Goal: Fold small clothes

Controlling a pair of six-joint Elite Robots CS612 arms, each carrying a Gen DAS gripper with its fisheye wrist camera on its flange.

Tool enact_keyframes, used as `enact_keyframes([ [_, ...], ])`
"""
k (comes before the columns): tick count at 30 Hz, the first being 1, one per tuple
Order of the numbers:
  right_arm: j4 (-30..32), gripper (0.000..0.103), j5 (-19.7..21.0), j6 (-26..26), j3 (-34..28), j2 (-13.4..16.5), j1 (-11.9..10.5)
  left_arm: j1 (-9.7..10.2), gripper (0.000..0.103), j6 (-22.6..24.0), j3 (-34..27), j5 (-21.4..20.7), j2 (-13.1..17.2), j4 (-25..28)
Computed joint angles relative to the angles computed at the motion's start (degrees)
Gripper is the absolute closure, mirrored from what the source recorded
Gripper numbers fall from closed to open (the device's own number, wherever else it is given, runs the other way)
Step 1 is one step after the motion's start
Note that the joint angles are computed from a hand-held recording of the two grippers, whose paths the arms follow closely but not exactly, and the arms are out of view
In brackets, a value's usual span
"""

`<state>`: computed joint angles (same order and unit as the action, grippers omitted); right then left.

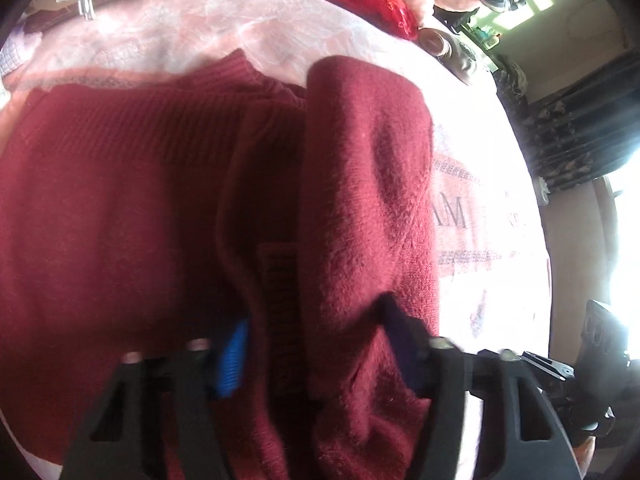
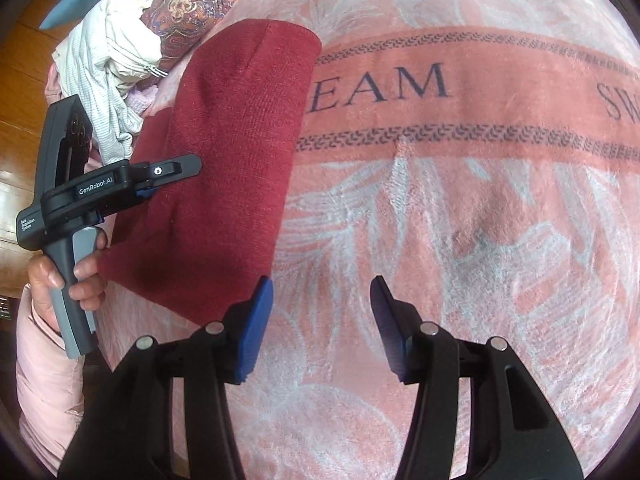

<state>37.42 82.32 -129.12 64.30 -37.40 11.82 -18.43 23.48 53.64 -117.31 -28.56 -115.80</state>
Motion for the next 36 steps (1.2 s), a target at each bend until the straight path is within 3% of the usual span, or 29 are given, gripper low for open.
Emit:
enact_keyframes([
  [4,0.02,0.052,-0.17,0.75,-0.09,0.32,0.0,0.79,0.072,0.01,1.08,-2.63,-0.5,-2.03],
  [7,0.67,0.053,-0.54,0.98,-0.84,0.9,0.12,1.3,0.075,-0.03,2.19,-3.92,-1.13,-3.74],
  [15,2.73,0.053,-0.24,0.61,-3.57,2.07,0.84,2.72,0.077,1.47,2.24,-6.97,-1.85,-3.83],
  [24,4.7,0.053,-0.91,-1.54,-8.27,4.27,1.56,4.29,0.082,3.19,-1.68,-6.44,-1.06,-0.88],
  [36,6.32,0.053,-2.28,-3.11,-12.61,6.69,1.96,7.31,0.084,2.37,-6.31,-6.03,0.83,-1.61],
])
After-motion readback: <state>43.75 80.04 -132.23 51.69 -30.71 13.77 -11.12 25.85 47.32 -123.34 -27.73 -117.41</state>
